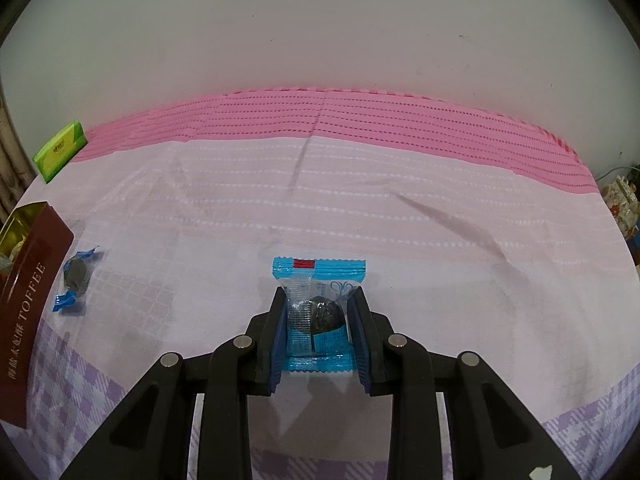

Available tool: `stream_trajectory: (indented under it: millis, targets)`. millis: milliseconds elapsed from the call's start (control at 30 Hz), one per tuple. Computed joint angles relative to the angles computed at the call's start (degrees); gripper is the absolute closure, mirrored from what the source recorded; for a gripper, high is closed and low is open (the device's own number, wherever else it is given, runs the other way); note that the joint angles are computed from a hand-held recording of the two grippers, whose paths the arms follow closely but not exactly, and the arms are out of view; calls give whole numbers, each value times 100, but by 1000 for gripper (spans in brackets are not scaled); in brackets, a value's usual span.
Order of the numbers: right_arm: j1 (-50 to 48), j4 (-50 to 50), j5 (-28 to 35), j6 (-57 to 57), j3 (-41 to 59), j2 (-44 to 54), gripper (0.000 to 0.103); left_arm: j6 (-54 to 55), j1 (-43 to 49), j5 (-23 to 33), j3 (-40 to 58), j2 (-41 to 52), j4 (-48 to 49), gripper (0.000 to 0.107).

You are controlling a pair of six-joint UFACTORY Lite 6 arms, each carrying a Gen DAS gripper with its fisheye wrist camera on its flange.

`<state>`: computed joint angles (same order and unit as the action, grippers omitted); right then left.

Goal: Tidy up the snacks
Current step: 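Grasp the blue twist-wrapped candy with the left gripper while the right holds its packet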

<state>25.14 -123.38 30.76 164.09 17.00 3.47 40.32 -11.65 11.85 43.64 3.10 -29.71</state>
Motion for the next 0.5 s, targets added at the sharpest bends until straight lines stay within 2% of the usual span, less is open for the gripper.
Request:
stream_trajectory:
  millis: [100, 233, 333, 500]
  targets:
    - [-49, -200, 7, 190, -100, -63, 76, -1028, -276, -88, 227, 298, 869, 35]
    - [-117, -451, 10, 419, -187, -116, 76, -2281, -540, 83, 698, 693, 1873, 36]
    - [-140, -574, 10, 544, -222, -141, 76, -2769, -637, 405, 1208, 1060, 2160, 41]
    - [-196, -733, -5, 671, -251, -172, 76, -2815, -566, 1024, 2080, 1753, 1970, 50]
